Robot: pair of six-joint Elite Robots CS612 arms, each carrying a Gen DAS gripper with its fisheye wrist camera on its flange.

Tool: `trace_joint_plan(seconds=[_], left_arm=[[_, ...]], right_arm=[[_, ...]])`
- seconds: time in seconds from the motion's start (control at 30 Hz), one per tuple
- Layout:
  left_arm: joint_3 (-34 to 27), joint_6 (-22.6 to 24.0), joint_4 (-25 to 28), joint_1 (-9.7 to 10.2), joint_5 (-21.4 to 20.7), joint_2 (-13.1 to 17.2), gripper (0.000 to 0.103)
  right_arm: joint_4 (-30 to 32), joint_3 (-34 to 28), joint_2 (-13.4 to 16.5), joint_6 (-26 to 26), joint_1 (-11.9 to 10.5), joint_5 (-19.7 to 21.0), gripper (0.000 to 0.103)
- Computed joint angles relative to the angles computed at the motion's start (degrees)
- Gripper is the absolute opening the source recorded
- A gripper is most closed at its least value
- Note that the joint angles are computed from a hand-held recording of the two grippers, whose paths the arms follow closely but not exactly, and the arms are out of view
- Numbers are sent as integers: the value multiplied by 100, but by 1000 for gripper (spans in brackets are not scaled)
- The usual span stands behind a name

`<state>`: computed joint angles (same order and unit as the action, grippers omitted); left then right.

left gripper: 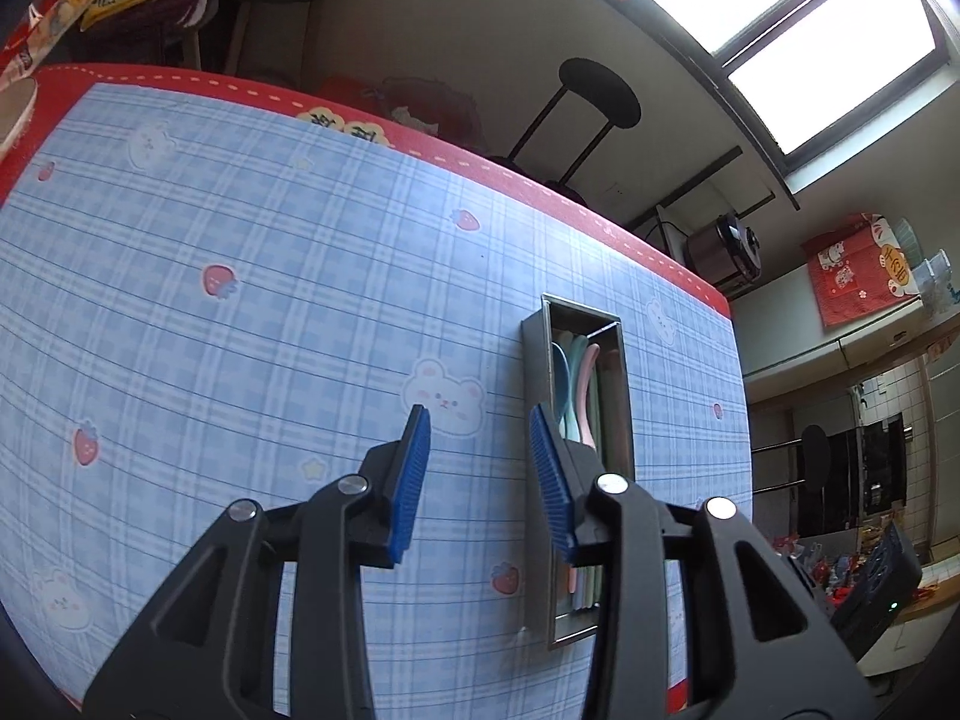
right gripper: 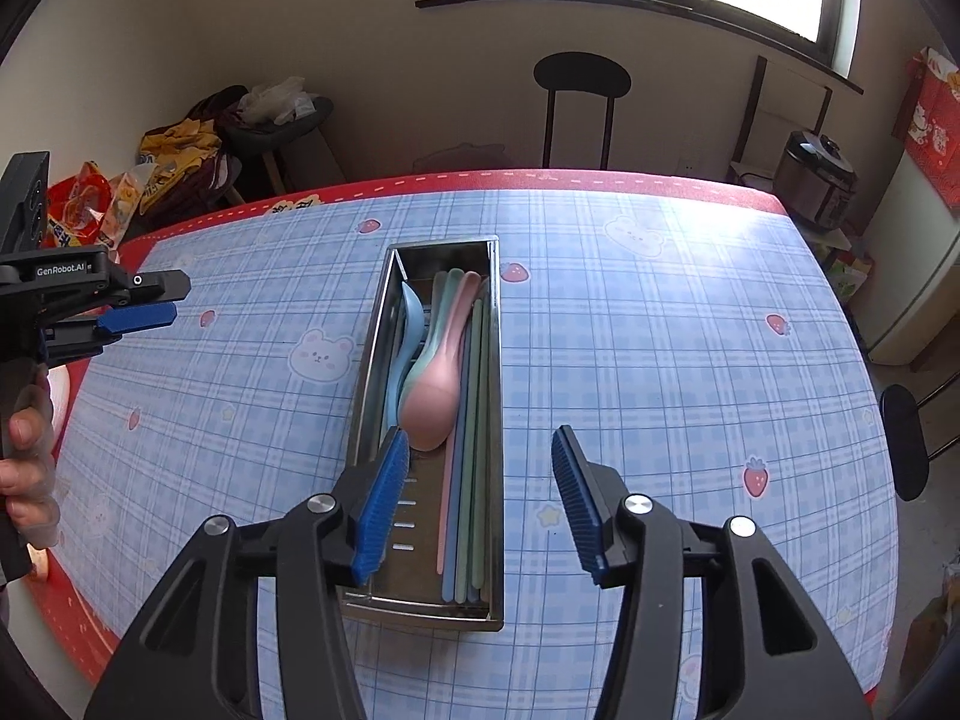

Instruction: Organize utensils

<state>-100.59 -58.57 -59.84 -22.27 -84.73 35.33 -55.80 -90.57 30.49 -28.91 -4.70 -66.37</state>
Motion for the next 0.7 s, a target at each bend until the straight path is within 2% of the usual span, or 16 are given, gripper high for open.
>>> trace_joint_plan(seconds=[0.1,0.27,0.3,0.47,0.53,0.57,0.67,0.7], left_arm=[[-265,224,216,-44,178,-34,37],[-687,711,791,-236,814,-195,39],[-767,834,892,-300,970,-233,40],[-1170,1615,1371,-721,1863,-406,52],[-1308,1842,1494,-885,2094,-456,54],[-1373,1913,1542,-952,2148,-476,54],[-1575,2016,1532,-1106,2156,-492,58],[-1626,2075,1513,-1168,2206,-497,67]], right_arm=[[141,-164,-40,13,-32,40,52],[392,-542,-94,144,-141,226,65],[426,-642,-96,188,-178,303,67],[484,-1108,-103,485,-336,507,90],[544,-1271,-117,685,-421,645,94],[552,-1352,-119,778,-456,684,97],[521,-1567,-98,979,-536,707,97],[492,-1644,-84,1027,-545,652,97]])
